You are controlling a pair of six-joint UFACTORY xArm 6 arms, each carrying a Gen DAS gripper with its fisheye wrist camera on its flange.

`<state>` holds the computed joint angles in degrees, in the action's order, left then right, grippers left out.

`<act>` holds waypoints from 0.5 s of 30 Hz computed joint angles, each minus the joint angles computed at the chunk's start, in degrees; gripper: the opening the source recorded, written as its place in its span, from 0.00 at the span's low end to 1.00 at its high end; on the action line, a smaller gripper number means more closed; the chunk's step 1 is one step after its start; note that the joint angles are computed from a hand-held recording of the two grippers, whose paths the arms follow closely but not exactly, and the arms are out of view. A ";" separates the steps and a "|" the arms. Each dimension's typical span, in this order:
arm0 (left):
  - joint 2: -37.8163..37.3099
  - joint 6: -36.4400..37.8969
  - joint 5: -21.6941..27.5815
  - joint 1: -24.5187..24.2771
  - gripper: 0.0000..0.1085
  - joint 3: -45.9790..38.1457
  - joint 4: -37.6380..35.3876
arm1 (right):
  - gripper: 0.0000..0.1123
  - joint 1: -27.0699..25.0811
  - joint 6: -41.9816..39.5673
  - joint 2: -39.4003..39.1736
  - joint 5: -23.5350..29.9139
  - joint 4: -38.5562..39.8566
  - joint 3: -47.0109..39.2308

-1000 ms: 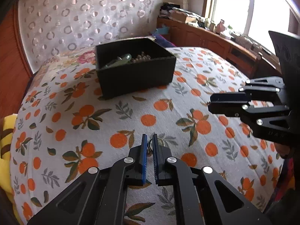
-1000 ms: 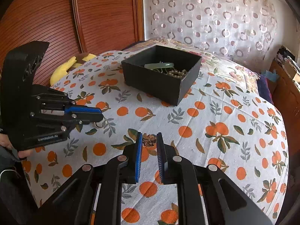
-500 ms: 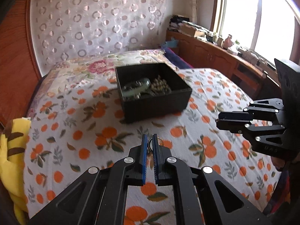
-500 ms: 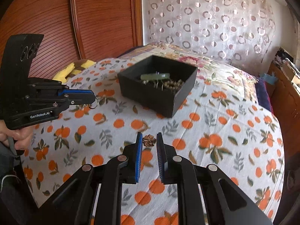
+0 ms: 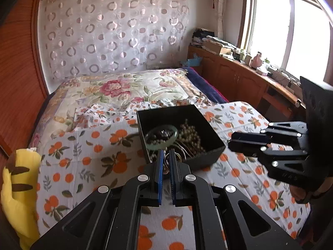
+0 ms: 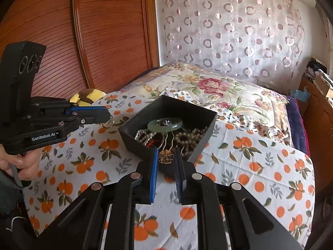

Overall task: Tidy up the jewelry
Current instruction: 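Lower the ring and earring into the black box and open both tools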

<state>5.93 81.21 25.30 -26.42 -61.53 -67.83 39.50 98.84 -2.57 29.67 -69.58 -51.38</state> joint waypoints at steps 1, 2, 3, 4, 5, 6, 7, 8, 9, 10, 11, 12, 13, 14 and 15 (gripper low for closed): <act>0.39 -0.14 0.04 0.00 0.04 -0.55 0.03 | 0.16 -0.26 2.49 0.36 0.53 -2.65 -0.42; 0.95 -0.18 -0.01 -0.04 0.04 -1.24 0.02 | 0.16 -0.47 4.41 0.62 0.60 -4.67 -0.67; 1.68 -0.35 -0.25 -0.13 0.04 -2.01 0.18 | 0.16 -0.95 5.67 0.90 -0.13 -5.98 -0.77; 2.92 -1.19 -0.20 -0.18 0.04 -3.33 0.95 | 0.16 -1.82 6.61 1.43 -1.51 -6.91 -1.05; 3.74 -1.72 0.10 -0.15 0.04 -4.26 1.41 | 0.16 -2.36 7.11 1.95 -1.95 -7.57 -1.43; 4.78 -2.57 0.13 -0.17 0.04 -5.34 2.18 | 0.16 -2.66 7.18 2.17 -2.01 -7.88 -1.66; 5.65 -3.37 0.18 -0.18 0.04 -6.25 3.00 | 0.16 -3.33 7.15 2.68 -2.78 -8.12 -1.98; 6.22 -3.88 0.29 -0.23 0.04 -6.87 3.51 | 0.16 -4.04 7.15 3.06 -3.80 -8.22 -2.14; 6.86 -4.51 0.45 -0.28 0.04 -7.58 4.13 | 0.17 -4.48 7.10 3.29 -4.40 -8.19 -2.25; 7.59 -5.15 0.59 -0.34 0.04 -8.41 4.67 | 0.21 -5.20 7.00 3.66 -5.23 -8.14 -2.41; 8.16 -5.59 0.81 -0.38 0.04 -9.05 5.02 | 0.24 -5.47 6.95 3.89 -5.49 -8.09 -2.57; 8.49 -5.85 0.84 -0.46 0.04 -9.37 5.29 | 0.28 -5.80 6.98 4.09 -5.80 -8.04 -2.62; 8.86 -6.17 0.88 -0.64 0.04 -9.77 5.63 | 0.28 -6.15 7.32 4.22 -6.18 -8.15 -2.59; 9.04 -6.28 0.93 -0.72 0.04 -9.95 5.78 | 0.29 -6.53 7.94 4.24 -6.83 -8.56 -2.45; 9.23 -6.43 0.97 -0.84 0.04 -10.11 5.99 | 0.29 -6.63 8.41 4.18 -7.02 -8.88 -2.30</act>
<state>15.16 74.77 26.27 -27.26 -71.64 -61.84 32.87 107.24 1.61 22.65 -78.45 -53.67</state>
